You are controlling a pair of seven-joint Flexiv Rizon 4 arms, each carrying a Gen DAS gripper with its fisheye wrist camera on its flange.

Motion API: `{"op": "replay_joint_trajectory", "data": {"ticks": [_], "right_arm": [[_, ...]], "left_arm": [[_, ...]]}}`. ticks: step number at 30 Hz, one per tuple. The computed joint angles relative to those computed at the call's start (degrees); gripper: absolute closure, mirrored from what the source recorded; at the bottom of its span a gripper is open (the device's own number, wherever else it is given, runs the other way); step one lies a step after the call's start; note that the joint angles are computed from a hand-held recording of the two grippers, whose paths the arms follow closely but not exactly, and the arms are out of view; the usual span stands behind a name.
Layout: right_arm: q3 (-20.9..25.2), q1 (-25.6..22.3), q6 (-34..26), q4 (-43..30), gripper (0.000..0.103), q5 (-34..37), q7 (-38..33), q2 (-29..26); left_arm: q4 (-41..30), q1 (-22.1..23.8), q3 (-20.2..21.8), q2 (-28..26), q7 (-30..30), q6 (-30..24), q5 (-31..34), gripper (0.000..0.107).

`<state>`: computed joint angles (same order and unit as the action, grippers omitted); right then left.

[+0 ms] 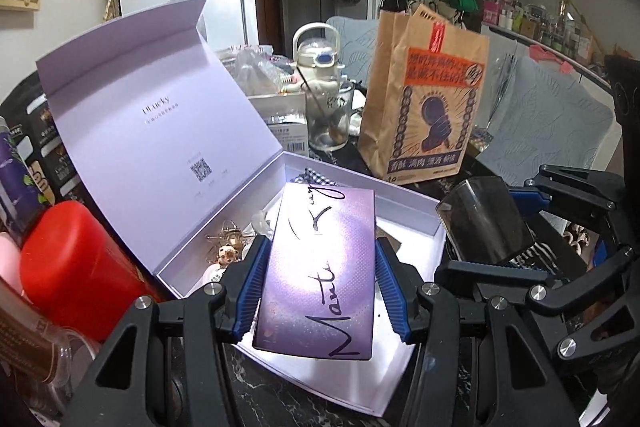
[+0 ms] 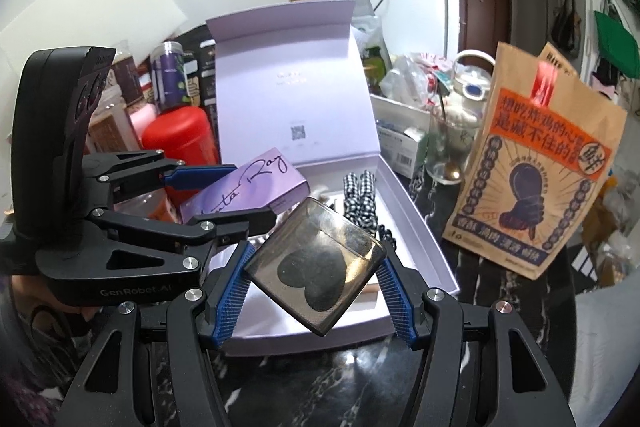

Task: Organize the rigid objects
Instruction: 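Carry the card and case over the lavender box with both tools, then lower the card and case into the lavender box and open both tools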

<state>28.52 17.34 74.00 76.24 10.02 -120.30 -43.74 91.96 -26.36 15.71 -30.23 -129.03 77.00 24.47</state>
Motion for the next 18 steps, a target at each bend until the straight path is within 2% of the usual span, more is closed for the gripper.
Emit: {"op": "replay_joint_trajectory", "data": {"ticks": [7, 18], "right_arm": [[0.07, 0.25, -1.95, -3.08, 0.042, -0.20, -1.12, -2.66], [-1.32, 1.48, -6.06, -7.41, 0.042, 0.94, -2.40, -5.97]], "left_arm": [[-0.77, 2.73, -2.82, -1.99, 3.92, -0.78, -3.37, 0.055], [-1.33, 4.43, -4.25, -4.72, 8.39, -1.50, -8.57, 0.055]]}}
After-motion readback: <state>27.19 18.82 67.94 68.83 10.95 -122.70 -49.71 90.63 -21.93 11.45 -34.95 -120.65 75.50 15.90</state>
